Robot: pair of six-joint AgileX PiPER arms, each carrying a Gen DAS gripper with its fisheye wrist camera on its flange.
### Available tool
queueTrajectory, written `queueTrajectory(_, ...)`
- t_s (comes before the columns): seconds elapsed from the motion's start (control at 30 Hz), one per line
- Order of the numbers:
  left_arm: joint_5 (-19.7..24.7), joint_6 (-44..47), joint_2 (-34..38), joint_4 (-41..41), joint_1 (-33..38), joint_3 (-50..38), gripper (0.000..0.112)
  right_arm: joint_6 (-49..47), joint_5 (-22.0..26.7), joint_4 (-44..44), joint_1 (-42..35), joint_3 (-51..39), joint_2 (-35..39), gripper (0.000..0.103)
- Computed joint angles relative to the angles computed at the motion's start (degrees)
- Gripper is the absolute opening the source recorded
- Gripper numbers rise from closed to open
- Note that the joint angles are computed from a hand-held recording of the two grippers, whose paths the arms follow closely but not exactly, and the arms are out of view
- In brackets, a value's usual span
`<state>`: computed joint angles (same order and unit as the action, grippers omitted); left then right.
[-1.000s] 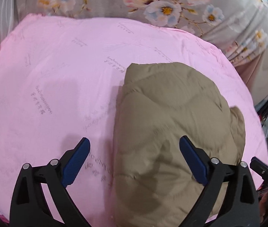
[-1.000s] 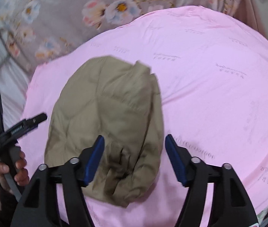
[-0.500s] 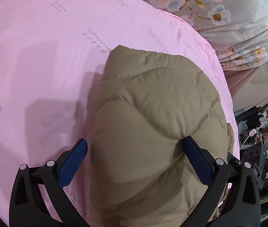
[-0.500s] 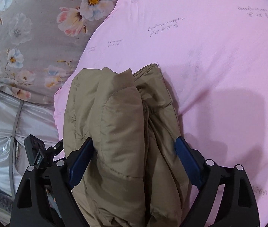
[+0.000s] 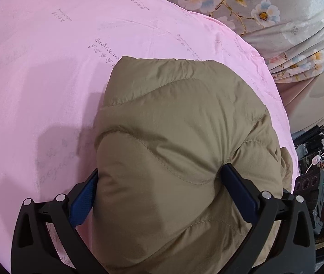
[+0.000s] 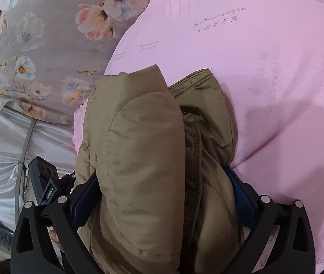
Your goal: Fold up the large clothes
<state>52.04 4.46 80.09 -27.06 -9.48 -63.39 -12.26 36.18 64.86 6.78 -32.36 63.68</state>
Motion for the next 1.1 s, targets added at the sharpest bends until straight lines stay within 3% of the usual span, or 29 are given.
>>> queueTrajectory(0.13, -1.3, -0.6, 0.0, 1.5, -1.1, 0.3, 0.098, -0.6, -1.2, 0.2, 1.3, -0.3, 0.2, 0.095)
queueTrajectory(0.2, -1.3, -0.8, -0.1, 2.7, -1.8, 0.0, 0.098, -3.1, -1.0, 2.3, 1.0, 0.4, -0.1, 0.084)
queueTrajectory(0.27, -1.5, 0.3, -0.7, 2.8, -2.2, 0.1, 0.098, -4.0, -1.4, 3.7, 1.4, 1.3, -1.4, 0.063)
queueTrajectory(0.3, -1.7, 0.9, -1.4, 2.6, -2.3, 0.4, 0.092, -3.7, -1.9, 3.6, 1.9, 1.3, -2.1, 0.058)
queueTrajectory(0.37, -2.0, 2.0, -3.0, 2.7, -2.5, 0.8, 0.079, -2.4, -3.1, 2.9, 3.2, 1.0, -4.1, 0.038)
queueTrajectory(0.43, -1.4, 4.3, -4.8, 1.4, -1.7, 0.4, 0.061, 4.0, -5.6, -2.9, 6.5, -1.2, -5.5, 0.031)
queueTrajectory(0.47, -0.8, 6.0, -5.2, 0.1, -0.7, -0.1, 0.058, 6.7, -6.7, -5.4, 8.0, -2.5, -5.5, 0.028)
queueTrajectory(0.7, 1.9, 13.4, -3.1, -2.7, 4.6, -9.4, 0.047, 6.5, -11.0, -7.8, 13.0, -15.0, 2.1, 0.023)
queueTrajectory(0.83, 0.5, 17.2, 1.9, -2.3, 7.5, -15.9, 0.046, 3.0, -13.1, -7.1, 15.2, -26.7, 13.1, 0.023)
queueTrajectory(1.1, -2.8, 20.0, 18.6, -0.9, 13.5, -31.1, 0.046, 7.6, -15.8, -15.5, 17.5, -50.1, 37.1, 0.023)
